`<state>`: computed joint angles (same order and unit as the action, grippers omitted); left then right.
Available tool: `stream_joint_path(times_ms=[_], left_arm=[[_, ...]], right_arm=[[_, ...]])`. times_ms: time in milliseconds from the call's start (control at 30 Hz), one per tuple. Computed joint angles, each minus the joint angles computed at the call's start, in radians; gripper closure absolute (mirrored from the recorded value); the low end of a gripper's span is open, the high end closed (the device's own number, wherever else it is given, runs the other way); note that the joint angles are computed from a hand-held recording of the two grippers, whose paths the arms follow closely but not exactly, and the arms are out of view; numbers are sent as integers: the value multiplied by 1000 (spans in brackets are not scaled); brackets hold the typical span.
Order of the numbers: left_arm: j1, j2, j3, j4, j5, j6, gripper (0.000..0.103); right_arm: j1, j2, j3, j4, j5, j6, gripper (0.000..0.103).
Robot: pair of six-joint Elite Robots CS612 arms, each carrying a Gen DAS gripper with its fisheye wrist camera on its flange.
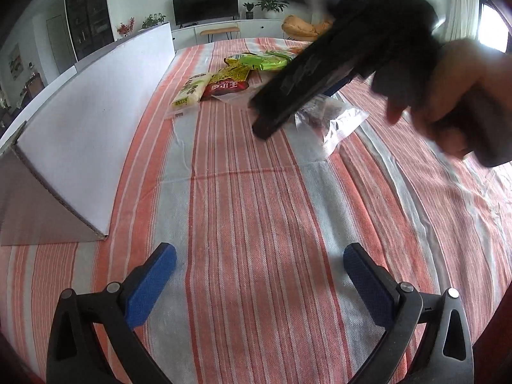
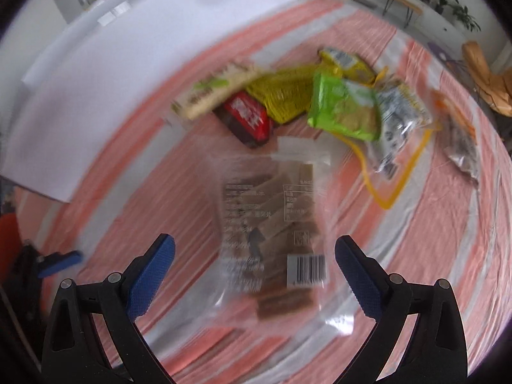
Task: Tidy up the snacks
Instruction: 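Grasp the clear bag of brown bars with the right tool and lift it, then grasp the white-green rice-cake packet with the left tool while the right tool holds the bag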
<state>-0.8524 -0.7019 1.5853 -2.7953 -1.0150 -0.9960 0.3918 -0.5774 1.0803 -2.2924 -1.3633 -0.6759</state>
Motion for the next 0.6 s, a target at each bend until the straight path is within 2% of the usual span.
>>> stream_joint_path(times_ms=[33, 67, 133, 200, 233, 333, 500, 567, 600], left_arm=[[0, 0, 0, 1, -1, 0, 0], [0, 0, -1, 0, 0, 1, 0], [0, 0, -1, 1, 0, 1, 0], [-1, 0, -1, 2, -1, 0, 0], [-1, 0, -1, 2, 0, 1, 0], [0, -1, 0, -1, -1, 3, 0], [-1, -1, 0, -2, -1, 3, 0], [-1, -1, 0, -2, -1, 3, 0], [-1, -1, 1, -1, -1, 3, 0]], right_arm=[[2, 5, 4, -27, -10, 7, 3], [-3, 3, 17, -71, 22, 17, 3], [-8, 7, 18, -92, 28, 86, 6], [-14, -6, 49, -154, 17, 120, 38], [-20, -12, 58, -156, 23, 136, 45], [-50, -36, 99, -158, 65, 202, 46], [-103, -97, 270, -397, 22, 341, 46], [-120, -110, 325, -502, -7, 371, 45], [-132, -117, 359, -565, 3, 385, 44]])
